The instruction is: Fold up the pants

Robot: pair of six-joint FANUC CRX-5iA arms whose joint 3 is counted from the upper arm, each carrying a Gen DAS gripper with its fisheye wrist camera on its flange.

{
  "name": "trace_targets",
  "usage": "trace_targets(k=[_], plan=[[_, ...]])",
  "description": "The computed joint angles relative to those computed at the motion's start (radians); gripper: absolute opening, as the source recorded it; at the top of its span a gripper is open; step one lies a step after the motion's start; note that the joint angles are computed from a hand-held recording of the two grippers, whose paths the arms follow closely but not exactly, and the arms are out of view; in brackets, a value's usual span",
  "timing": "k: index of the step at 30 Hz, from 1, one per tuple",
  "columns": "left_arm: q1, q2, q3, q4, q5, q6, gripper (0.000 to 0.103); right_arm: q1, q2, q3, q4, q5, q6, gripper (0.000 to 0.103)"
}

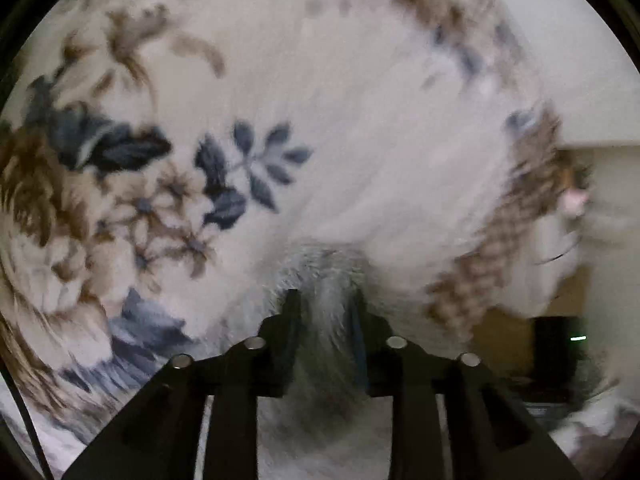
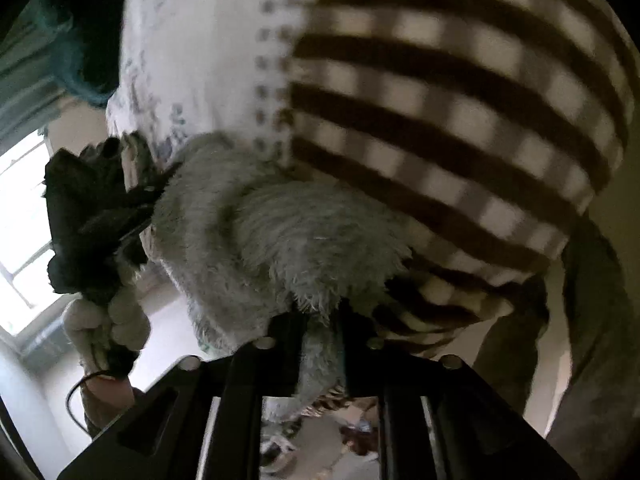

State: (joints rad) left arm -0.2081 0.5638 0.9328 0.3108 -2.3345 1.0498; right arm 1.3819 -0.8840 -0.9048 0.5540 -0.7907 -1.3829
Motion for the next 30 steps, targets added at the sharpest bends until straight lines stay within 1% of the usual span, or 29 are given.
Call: trace_targets(k=[1, 2, 3, 4, 5, 6, 8, 10, 11, 12, 13, 14, 15, 16, 17, 18, 21, 22, 23, 24, 25, 26, 27, 28, 29, 30], plan=[[0.025, 0.020, 0.039, 0.073, -0.016, 0.041, 0.031, -0.007, 0.000, 0.012, -0.011, 0.002, 0.024, 0.052], [0.056, 0.043, 0.101, 0.125, -0.034, 0.079, 0.039, 0.000, 0.004, 0.021, -0.001, -0.005, 0.020, 0.072], [0.072, 0.062, 0.147, 0.147, -0.047, 0.099, 0.050, 0.016, 0.007, 0.029, 0.018, -0.021, 0.005, 0.074], [0.098, 0.078, 0.194, 0.167, -0.061, 0.110, 0.056, 0.031, 0.008, 0.045, 0.022, -0.042, 0.008, 0.074], [0.122, 0.073, 0.210, 0.159, -0.068, 0.092, 0.063, 0.036, 0.015, 0.060, 0.012, -0.041, 0.019, 0.074], [0.142, 0.063, 0.209, 0.138, -0.078, 0.058, 0.064, 0.033, 0.035, 0.072, 0.012, -0.023, 0.015, 0.074], [0.161, 0.018, 0.137, 0.063, -0.085, -0.030, 0.064, 0.018, 0.082, 0.083, 0.018, 0.042, 0.000, 0.074], [0.151, -0.081, -0.031, -0.034, -0.034, -0.116, 0.064, 0.005, 0.131, 0.085, 0.026, 0.108, -0.012, 0.074], [0.143, -0.108, -0.082, -0.074, -0.022, -0.159, 0.064, -0.023, 0.173, 0.092, 0.020, 0.158, -0.008, 0.074], [0.134, -0.115, -0.095, -0.107, -0.019, -0.190, 0.064, -0.071, 0.229, 0.099, 0.025, 0.225, 0.003, 0.072], [0.129, -0.141, -0.137, -0.138, 0.005, -0.228, 0.064, -0.085, 0.250, 0.100, 0.032, 0.250, -0.014, 0.068], [0.123, -0.169, -0.188, -0.150, 0.034, -0.263, 0.063, -0.082, 0.262, 0.098, 0.040, 0.250, -0.023, 0.045], [0.120, -0.197, -0.232, -0.154, 0.072, -0.289, 0.046, -0.088, 0.284, 0.110, 0.026, 0.249, -0.004, 0.014], [0.117, -0.220, -0.266, -0.159, 0.106, -0.316, 0.027, -0.091, 0.306, 0.141, -0.021, 0.224, 0.056, 0.011], [0.113, -0.232, -0.284, -0.179, 0.130, -0.320, 0.015, -0.087, 0.323, 0.170, -0.047, 0.182, 0.089, 0.010], [0.118, -0.237, -0.296, -0.185, 0.153, -0.301, 0.014, -0.082, 0.335, 0.194, -0.063, 0.148, 0.112, 0.009], [0.148, -0.213, -0.280, -0.170, 0.186, -0.205, 0.014, -0.078, 0.371, 0.291, -0.219, 0.049, 0.304, 0.007], [0.157, -0.192, -0.262, -0.167, 0.171, -0.186, 0.014, -0.083, 0.377, 0.307, -0.272, 0.038, 0.355, 0.007], [0.171, -0.177, -0.254, -0.149, 0.160, -0.158, 0.014, -0.080, 0.379, 0.310, -0.303, 0.036, 0.366, 0.007], [0.175, -0.164, -0.242, -0.142, 0.140, -0.153, 0.014, -0.076, 0.377, 0.300, -0.320, 0.050, 0.356, 0.007], [0.172, -0.154, -0.227, -0.142, 0.114, -0.173, 0.016, -0.076, 0.370, 0.282, -0.319, 0.081, 0.340, 0.007], [0.174, -0.151, -0.211, -0.132, 0.101, -0.195, 0.017, -0.082, 0.360, 0.255, -0.306, 0.132, 0.322, 0.009], [0.179, -0.147, -0.198, -0.108, 0.084, -0.195, 0.020, -0.068, 0.335, 0.216, -0.260, 0.171, 0.255, 0.018], [0.192, -0.129, -0.168, -0.063, 0.048, -0.171, 0.024, -0.070, 0.315, 0.192, -0.234, 0.200, 0.211, 0.026], [0.205, -0.122, -0.154, -0.028, 0.040, -0.150, 0.028, -0.075, 0.305, 0.192, -0.240, 0.201, 0.219, 0.049], [0.221, -0.123, -0.141, 0.009, 0.048, -0.118, 0.028, -0.080, 0.296, 0.206, -0.261, 0.180, 0.255, 0.069]])
